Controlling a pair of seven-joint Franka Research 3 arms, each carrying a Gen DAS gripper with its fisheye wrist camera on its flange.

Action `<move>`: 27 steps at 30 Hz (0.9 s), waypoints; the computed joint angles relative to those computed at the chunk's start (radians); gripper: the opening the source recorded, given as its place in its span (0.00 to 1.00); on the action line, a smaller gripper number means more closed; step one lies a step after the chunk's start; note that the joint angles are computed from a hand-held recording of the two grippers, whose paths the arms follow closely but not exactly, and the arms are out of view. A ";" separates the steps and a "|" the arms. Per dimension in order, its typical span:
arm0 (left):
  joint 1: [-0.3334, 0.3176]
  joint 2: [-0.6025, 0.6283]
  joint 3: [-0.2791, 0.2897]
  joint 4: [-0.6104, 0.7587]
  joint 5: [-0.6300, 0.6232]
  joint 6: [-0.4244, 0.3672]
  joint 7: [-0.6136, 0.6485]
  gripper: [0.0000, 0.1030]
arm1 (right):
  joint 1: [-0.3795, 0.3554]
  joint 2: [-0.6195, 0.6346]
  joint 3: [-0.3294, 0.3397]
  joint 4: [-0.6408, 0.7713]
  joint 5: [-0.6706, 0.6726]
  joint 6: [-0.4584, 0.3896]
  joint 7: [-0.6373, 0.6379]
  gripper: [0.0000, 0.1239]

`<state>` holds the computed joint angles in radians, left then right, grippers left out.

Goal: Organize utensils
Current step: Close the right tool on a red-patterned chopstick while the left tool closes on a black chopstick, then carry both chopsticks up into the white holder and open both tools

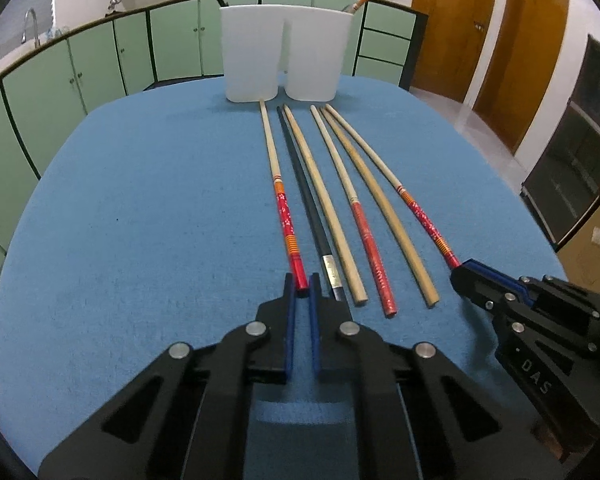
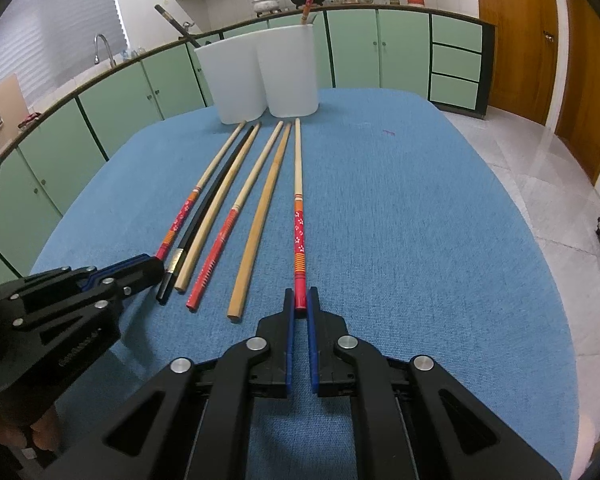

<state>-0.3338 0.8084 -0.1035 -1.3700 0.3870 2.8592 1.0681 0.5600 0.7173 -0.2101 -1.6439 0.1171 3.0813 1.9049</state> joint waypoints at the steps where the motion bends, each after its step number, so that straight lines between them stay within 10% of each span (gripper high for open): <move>1: -0.003 -0.009 0.007 -0.014 0.004 0.016 -0.008 0.05 | -0.010 -0.004 0.012 -0.004 0.004 0.004 -0.005 0.05; 17: -0.146 -0.180 0.277 -0.132 0.257 0.235 -0.297 0.05 | 0.204 -0.126 -0.267 -0.115 -0.028 0.094 0.035 0.05; 27: -0.094 -0.161 0.234 -0.008 0.260 0.251 -0.284 0.05 | 0.071 -0.189 -0.131 -0.053 0.051 0.147 -0.105 0.05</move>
